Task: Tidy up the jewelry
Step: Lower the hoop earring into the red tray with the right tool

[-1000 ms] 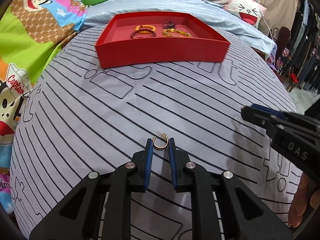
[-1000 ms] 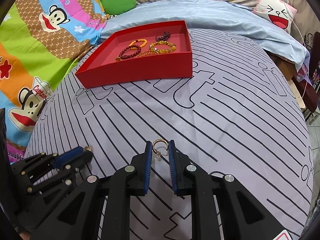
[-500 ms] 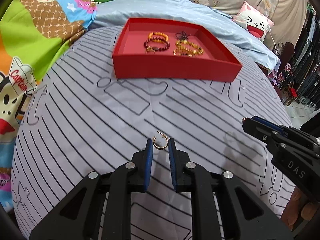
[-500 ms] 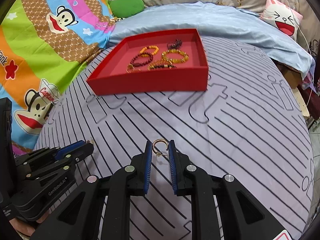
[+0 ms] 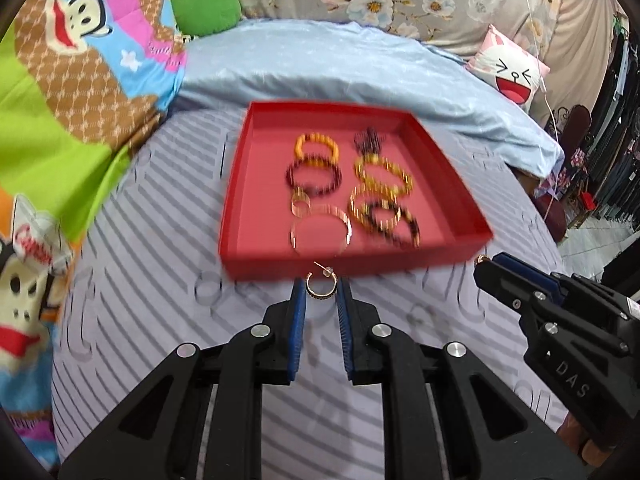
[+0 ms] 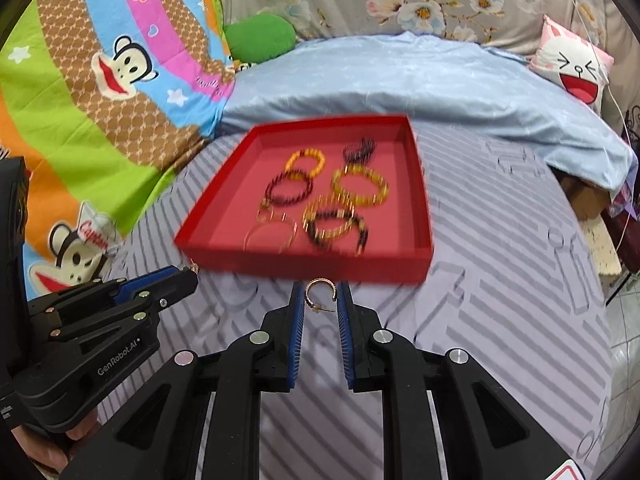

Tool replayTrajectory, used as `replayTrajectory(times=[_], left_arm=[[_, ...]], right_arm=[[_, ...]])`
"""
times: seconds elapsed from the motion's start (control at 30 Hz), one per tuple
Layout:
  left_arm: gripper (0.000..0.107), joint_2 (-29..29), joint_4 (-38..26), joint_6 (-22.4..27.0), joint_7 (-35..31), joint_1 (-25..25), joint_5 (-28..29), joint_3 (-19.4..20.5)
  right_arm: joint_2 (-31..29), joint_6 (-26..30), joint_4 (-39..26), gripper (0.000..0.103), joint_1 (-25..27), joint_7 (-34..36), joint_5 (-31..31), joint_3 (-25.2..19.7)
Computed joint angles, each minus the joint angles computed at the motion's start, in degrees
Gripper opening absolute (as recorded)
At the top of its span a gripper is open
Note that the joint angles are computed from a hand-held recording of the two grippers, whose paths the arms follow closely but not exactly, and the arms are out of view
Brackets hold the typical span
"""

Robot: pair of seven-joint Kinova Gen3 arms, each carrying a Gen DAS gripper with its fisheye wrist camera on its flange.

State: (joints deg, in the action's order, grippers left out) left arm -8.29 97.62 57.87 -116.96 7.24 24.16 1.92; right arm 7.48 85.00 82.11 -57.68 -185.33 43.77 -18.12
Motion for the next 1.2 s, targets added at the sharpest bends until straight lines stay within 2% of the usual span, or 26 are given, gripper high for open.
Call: replayTrajectory(times=[0.3,0.5,0.77,1.2], left_arm=[[0.016,9.0,-9.3,-4.0,6.7,2.1,-5.5,4.3],[0.016,14.2,-13.2,-5.2,10.4,3.8,-9.3,5.7],[0.016,18.5,-15.1,-6.0,13.8,5.4,-12.7,6.3],[0.016,21.9,-16.6,-6.7,16.1,6.5,-15.1,6.4]], right_arm=[[0.9,-4.2,-1.7,0.016,5.9,7.2,-0.2,3.4],[2.0,-8.5,-1.5,0.016,9.6,10.0,-2.2,5.5],[3.0,-12.9,0.1,0.016,13.0,12.2,-5.0,7.4],[4.6,-16.5,1.2,0.016,15.0,13.9,-7.7,9.0]])
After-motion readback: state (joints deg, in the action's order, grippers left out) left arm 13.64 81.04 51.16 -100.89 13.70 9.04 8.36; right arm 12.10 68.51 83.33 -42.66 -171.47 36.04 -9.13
